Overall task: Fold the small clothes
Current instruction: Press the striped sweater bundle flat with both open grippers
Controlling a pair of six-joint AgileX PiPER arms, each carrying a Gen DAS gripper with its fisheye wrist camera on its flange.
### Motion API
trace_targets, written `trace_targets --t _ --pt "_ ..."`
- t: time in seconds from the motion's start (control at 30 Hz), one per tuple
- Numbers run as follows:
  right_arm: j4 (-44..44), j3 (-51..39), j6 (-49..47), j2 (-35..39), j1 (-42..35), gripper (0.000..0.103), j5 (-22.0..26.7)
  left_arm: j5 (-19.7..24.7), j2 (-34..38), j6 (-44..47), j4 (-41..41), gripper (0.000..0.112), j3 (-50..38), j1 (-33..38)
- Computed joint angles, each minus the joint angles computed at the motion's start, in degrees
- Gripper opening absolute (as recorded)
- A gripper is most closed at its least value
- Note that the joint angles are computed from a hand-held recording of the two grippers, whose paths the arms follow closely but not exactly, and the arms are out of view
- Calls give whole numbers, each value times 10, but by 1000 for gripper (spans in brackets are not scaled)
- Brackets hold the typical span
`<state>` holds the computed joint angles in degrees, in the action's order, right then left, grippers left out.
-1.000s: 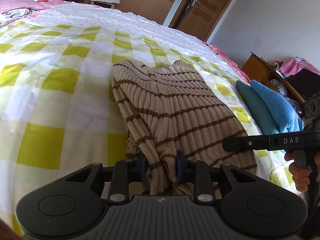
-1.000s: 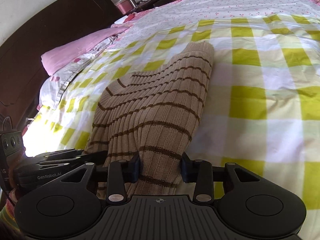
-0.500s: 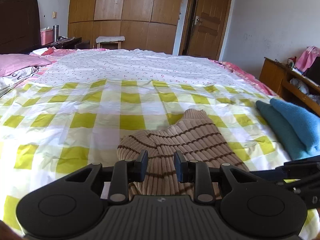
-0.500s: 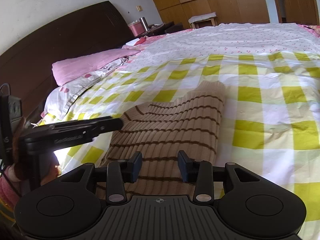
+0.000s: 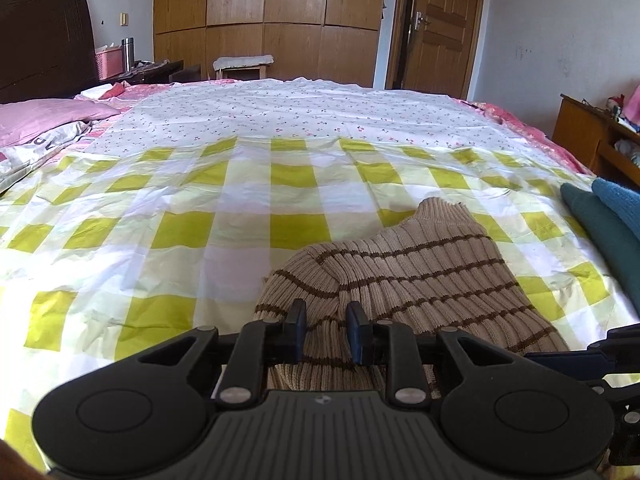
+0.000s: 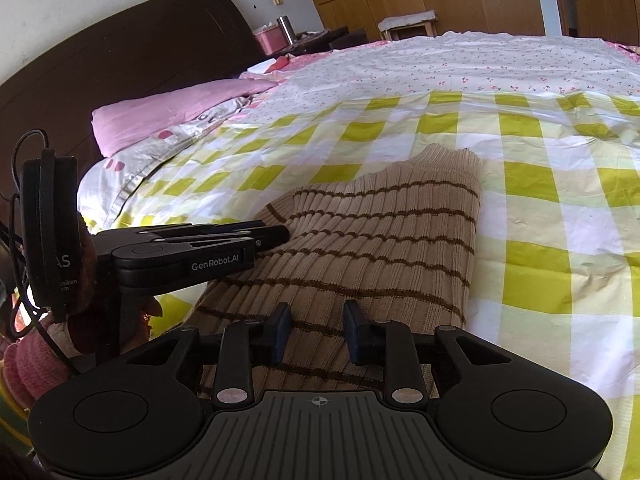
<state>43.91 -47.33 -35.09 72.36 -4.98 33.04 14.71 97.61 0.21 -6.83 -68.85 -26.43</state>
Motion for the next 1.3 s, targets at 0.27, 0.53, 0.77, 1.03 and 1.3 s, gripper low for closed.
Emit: trace_targets --t 0.27,0.53,0.77,1.03,1.3 --pt "-46 36 18 -101 1 32 32 20 -144 111 -105 31 109 -3" --pt "-128 64 83 -109 16 27 33 40 -157 -130 158 35 167 -53" --pt "-161 73 123 -154 31 31 34 67 -193 -207 224 38 173 -68" --pt "-293 94 258 -165 80 30 14 101 -193 -335 329 38 188 -103" --pt "-402 102 383 -201 136 31 22 122 -208 -398 388 38 196 -132"
